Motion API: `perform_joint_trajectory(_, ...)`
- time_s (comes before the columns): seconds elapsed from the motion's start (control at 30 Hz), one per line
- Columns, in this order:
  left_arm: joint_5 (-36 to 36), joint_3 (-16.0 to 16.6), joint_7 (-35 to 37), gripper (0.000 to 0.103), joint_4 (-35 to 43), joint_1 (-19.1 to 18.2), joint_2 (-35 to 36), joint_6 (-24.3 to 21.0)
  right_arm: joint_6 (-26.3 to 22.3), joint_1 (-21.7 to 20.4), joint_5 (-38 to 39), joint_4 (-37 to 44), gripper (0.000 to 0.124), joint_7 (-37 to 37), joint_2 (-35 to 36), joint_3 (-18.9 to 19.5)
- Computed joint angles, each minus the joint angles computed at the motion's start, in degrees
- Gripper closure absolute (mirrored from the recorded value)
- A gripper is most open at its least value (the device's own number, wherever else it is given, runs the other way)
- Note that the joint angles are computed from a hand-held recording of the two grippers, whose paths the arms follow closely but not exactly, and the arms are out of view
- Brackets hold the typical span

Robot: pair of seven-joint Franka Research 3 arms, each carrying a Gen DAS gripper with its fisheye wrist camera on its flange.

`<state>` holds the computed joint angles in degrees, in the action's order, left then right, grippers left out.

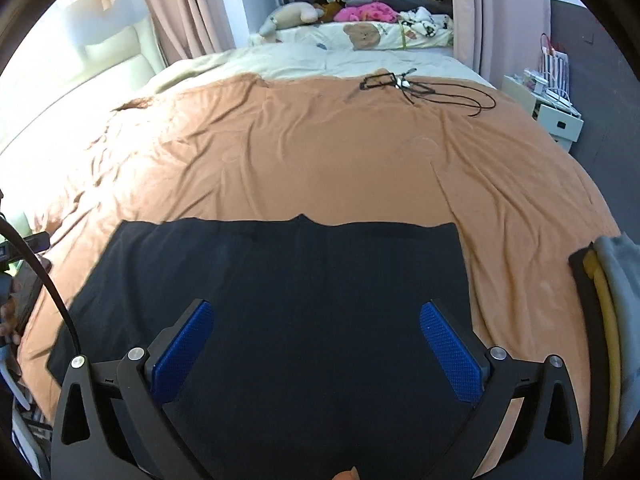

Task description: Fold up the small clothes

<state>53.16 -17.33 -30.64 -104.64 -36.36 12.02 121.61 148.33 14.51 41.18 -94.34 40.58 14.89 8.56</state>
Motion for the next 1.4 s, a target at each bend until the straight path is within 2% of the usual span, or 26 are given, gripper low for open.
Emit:
perform_joint_trajectory(0.17, 0.6, -1.4, -2.7, 0.001, 0.6, -2.6, -0.3, -4.4, 2.5, -1.3, 7.0, -8.8, 0.021, -5.6, -6.7, -0.2)
perform_joint_trajectory(0.27, 0.5, -2.0, -4.3, 0.001, -0.3, -3.2, -0.8, -2.7, 3.8, -1.3, 11.7, -13.2, 0.021, -10.0, -10.1, -1.2)
perform_joint_trajectory(0.43, 2.1, -3.2, -9.3, 0.001, 0.2, -6.3, -0.4, -5.4, 1.7, -1.2, 21.9, -19.7, 0.021, -16.7, -15.2, -3.8)
perform_joint_trajectory(0.53, 2.9, -3.7, -12.2, 0.001, 0.6, -8.1, 0.1, -7.2, -0.9, -1.3, 25.2, -23.1, 0.021, -18.6, -17.5, -5.9)
perform_joint_trajectory(0.63, 4.4, -4.1, -15.4, 0.001, 0.3, -9.6, 0.4, -6.9, -1.8, -1.5, 27.9, -26.2, 0.021, -19.9, -19.5, -7.3)
perform_joint_trajectory(0.8, 6.1, -4.5, -19.9, 0.001, 2.0, -12.8, 2.3, -9.6, -3.7, -2.3, 31.1, -30.6, 0.021, -19.9, -22.5, -9.5)
perform_joint_trajectory(0.97, 6.7, -4.5, -25.4, 0.002, 2.9, -15.7, 3.7, -12.4, -2.9, -2.7, 32.7, -34.4, 0.021, -19.3, -25.2, -10.3)
perform_joint_trajectory(1.1, 6.7, -4.7, -30.8, 0.003, 3.0, -17.9, 4.6, -15.0, -4.3, -3.0, 34.1, -37.2, 0.021, -19.7, -27.3, -11.6)
perform_joint_trajectory(1.2, 6.9, -4.8, -35.9, 0.007, 1.7, -18.9, 4.5, -15.2, -7.1, -3.8, 34.3, -38.3, 0.021, -18.4, -27.6, -12.8)
perform_joint_trajectory(1.4, 8.1, -5.2, -45.7, 0.019, -1.1, -19.8, 4.5, -14.0, -9.5, -4.9, 34.9, -39.3, 0.021, -17.1, -27.2, -13.3)
